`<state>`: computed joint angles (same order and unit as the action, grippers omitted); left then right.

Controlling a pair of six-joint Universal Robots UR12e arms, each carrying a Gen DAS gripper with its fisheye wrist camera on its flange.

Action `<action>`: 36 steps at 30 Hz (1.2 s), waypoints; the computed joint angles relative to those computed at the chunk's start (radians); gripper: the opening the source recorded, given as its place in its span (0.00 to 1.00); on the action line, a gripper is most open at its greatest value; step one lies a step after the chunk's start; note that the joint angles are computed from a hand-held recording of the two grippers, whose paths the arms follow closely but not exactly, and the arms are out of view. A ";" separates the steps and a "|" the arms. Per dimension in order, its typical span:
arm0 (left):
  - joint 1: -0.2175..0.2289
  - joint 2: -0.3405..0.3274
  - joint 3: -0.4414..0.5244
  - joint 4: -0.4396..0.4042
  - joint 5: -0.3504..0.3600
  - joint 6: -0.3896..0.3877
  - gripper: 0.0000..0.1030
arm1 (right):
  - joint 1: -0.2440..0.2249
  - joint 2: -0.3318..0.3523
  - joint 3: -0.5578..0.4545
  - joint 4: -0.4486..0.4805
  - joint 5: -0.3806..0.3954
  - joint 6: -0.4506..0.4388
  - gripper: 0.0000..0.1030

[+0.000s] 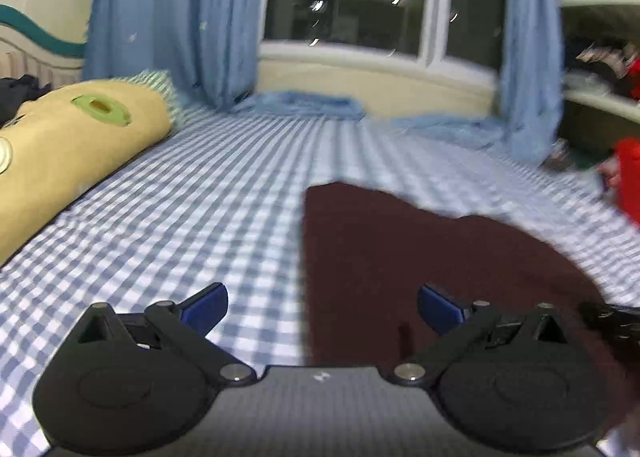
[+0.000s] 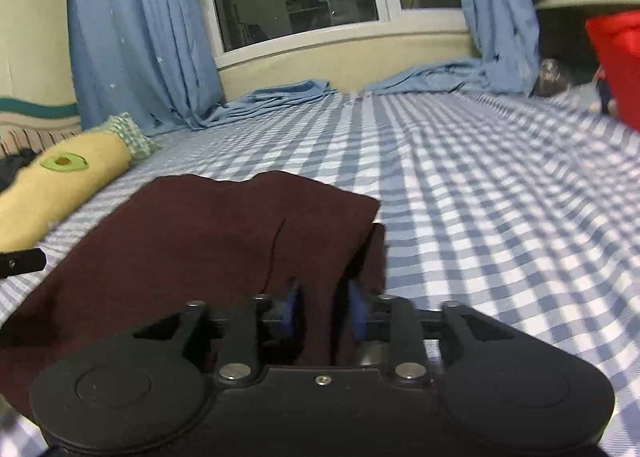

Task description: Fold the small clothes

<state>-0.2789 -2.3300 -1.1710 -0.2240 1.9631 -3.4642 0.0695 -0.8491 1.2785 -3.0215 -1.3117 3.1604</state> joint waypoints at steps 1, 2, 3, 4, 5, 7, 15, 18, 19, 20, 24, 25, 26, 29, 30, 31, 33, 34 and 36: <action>-0.001 -0.008 0.018 -0.054 0.014 0.005 0.99 | 0.005 0.001 0.002 -0.004 -0.029 -0.015 0.46; -0.003 -0.016 0.025 -0.075 0.022 0.016 0.99 | 0.009 -0.001 0.012 -0.010 -0.057 -0.034 0.49; -0.006 -0.022 0.025 -0.065 0.029 0.023 0.99 | 0.011 -0.001 0.019 -0.019 -0.065 -0.040 0.50; -0.009 -0.027 0.021 -0.051 0.036 0.021 0.99 | 0.010 -0.003 0.028 -0.031 -0.065 -0.037 0.50; -0.011 -0.028 0.017 -0.041 0.040 0.016 0.99 | 0.007 -0.009 0.041 -0.046 -0.061 -0.033 0.50; -0.014 -0.017 0.001 -0.030 0.044 -0.007 0.99 | 0.004 -0.024 0.067 -0.088 -0.062 -0.020 0.54; -0.051 0.093 -0.130 0.031 0.080 -0.058 0.99 | -0.013 -0.135 0.234 -0.316 -0.022 0.002 0.89; -0.073 0.133 -0.176 0.063 0.104 -0.038 0.99 | -0.014 -0.181 0.298 -0.399 -0.016 0.008 0.94; -0.079 0.145 -0.189 0.073 0.112 -0.033 0.99 | -0.015 -0.195 0.317 -0.417 -0.012 0.012 0.94; -0.086 0.159 -0.206 0.084 0.117 -0.030 0.99 | -0.016 -0.207 0.332 -0.431 -0.007 0.019 0.97; -0.109 0.204 -0.260 0.137 0.138 -0.007 0.99 | -0.020 -0.254 0.400 -0.492 0.001 0.037 0.99; -0.114 0.212 -0.271 0.147 0.147 -0.003 0.99 | -0.020 -0.265 0.414 -0.499 0.002 0.042 0.99; -0.121 0.222 -0.283 0.160 0.156 0.003 0.99 | -0.021 -0.277 0.432 -0.507 0.005 0.047 0.99; -0.134 0.243 -0.315 0.202 0.175 0.018 0.99 | -0.022 -0.306 0.480 -0.542 0.006 0.059 0.99; -0.139 0.251 -0.328 0.212 0.183 0.018 0.99 | -0.021 -0.317 0.497 -0.552 0.004 0.062 0.99; -0.143 0.257 -0.338 0.219 0.189 0.015 0.99 | -0.022 -0.326 0.510 -0.558 0.004 0.065 0.99; -0.150 0.272 -0.362 0.233 0.200 0.006 0.99 | -0.022 -0.344 0.541 -0.579 0.000 0.075 0.99; -0.154 0.279 -0.374 0.240 0.206 0.003 0.99 | -0.022 -0.353 0.554 -0.586 -0.002 0.079 0.99; -0.162 0.289 -0.396 0.261 0.220 0.009 0.99 | -0.022 -0.370 0.587 -0.612 -0.009 0.079 1.00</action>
